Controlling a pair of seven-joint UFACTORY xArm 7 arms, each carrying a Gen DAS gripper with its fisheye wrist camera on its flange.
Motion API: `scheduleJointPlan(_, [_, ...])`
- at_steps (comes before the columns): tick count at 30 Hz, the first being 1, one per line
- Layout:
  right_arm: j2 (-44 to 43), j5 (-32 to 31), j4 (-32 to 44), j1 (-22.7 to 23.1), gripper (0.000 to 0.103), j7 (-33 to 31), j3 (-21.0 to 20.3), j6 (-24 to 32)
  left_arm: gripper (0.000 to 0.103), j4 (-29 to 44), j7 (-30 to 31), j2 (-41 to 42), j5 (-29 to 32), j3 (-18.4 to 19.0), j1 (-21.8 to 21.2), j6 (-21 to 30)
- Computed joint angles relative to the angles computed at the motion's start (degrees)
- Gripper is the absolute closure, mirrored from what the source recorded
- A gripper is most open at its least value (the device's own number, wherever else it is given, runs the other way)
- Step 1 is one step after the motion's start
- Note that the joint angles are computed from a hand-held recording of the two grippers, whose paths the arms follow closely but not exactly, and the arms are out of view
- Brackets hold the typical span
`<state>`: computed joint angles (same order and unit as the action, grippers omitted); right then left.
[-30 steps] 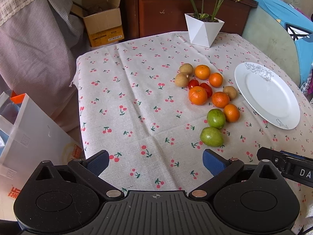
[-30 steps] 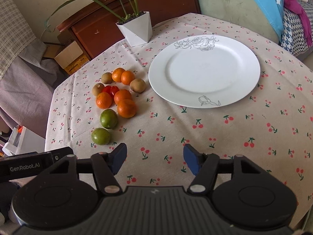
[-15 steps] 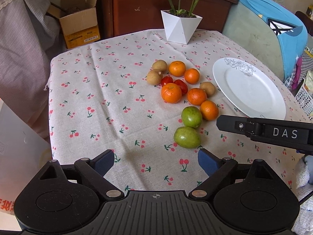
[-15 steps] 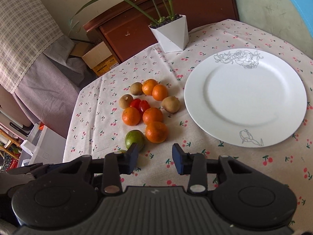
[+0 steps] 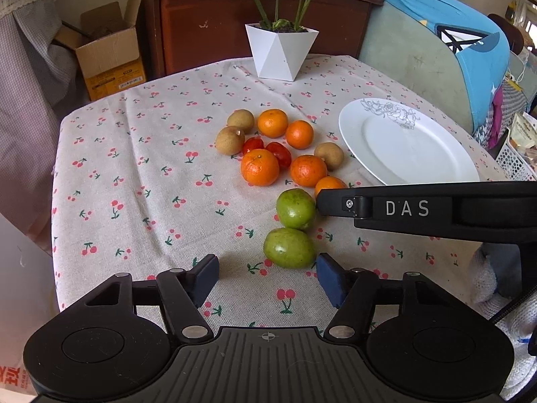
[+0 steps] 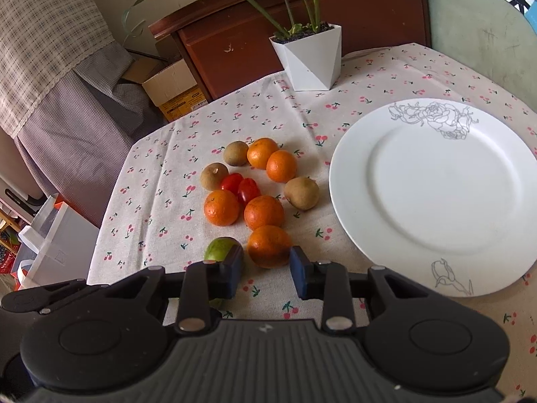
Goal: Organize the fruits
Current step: 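Grasp a green lime with the left gripper while the right gripper grasps an orange mandarin, then lift the lime with the left gripper while the right gripper carries the mandarin toward the plate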
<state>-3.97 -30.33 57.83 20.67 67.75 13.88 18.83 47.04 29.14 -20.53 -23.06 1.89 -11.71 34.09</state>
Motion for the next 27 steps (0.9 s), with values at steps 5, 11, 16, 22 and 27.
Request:
scheduleJointPlan(5, [0.78, -0.38, 0.01, -0.11, 0.073, 0.09, -0.40, -0.98, 0.063, -0.20, 2.35, -0.19, -2.69, 0.92, -1.30, -0.12])
scheduleJointPlan(11, [0.64, -0.40, -0.35, 0.03, 0.073, 0.09, -0.61, -1.70, 0.071, -0.32, 2.75, -0.11, -3.62, 0.80, -1.11, -0.72])
scheduleJointPlan(16, [-0.11, 0.39, -0.99, 0.01, 0.073, -0.85, -0.39, -1.87, 0.071, -0.78, 3.53, -0.46, -4.44, 0.98, -1.27, -1.30])
scheduleJointPlan(22, [-2.16, 1.25, -2.90, -0.85, 0.073, -1.13, 0.28, -3.08, 0.073, -1.05, 3.46, -1.45, -5.55, 1.41, -1.51, -2.20])
scheduleJointPlan(27, [-4.92, 1.88, -5.13, -2.37, 0.073, -0.44, 1.24, -3.49, 0.082, -1.03, 3.18, -2.15, -6.16, 1.56, -2.09, -2.61])
